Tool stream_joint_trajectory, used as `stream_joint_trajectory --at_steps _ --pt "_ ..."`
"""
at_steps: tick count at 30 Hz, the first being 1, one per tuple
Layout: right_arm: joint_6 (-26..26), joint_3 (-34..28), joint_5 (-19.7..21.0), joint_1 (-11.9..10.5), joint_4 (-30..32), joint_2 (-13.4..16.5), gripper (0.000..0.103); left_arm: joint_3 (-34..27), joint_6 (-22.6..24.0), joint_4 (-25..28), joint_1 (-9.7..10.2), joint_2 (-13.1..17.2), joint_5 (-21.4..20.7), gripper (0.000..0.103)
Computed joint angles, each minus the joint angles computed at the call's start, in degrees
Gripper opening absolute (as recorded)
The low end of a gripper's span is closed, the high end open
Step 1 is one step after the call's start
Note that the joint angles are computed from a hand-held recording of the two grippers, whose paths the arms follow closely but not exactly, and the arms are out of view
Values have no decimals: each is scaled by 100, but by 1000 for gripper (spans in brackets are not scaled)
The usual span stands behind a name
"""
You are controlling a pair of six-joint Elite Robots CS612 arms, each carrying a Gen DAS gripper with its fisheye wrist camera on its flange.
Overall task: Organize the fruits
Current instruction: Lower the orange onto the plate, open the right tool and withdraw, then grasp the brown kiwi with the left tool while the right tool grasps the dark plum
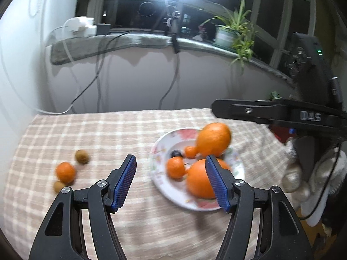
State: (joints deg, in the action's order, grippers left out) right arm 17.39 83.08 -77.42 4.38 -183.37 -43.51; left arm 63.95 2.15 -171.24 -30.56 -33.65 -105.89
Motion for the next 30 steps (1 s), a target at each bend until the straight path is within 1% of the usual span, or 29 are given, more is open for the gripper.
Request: stream_joint_trajectory --at_steps 6,10,12,13,18,20,25,28,30 --pt "-137 -265 -90 226 -68 183 81 20 -154 108 158 0 302 66" --pt "-287 -521 -82 398 228 303 81 14 -291 156 273 26 441 66" --pt "-331 -607 -58 463 247 361 81 -8 -385 201 336 46 502 69" --pt "-374 -658 -34 504 253 400 81 -15 -428 218 369 57 545 70" --pt "-538 -922 -111 688 404 597 81 -135 -679 505 529 142 713 70" --pt "-571 -1024 -69 727 494 677 81 -197 -811 625 593 185 683 70" --pt "-665 -1334 107 804 808 900 81 -312 -1010 608 713 285 478 68" --pt "-885 -1494 -39 879 962 1013 80 -394 -1008 672 753 344 380 65" --pt "-979 -1615 -55 903 1116 1091 75 -467 -1004 800 778 387 209 58"
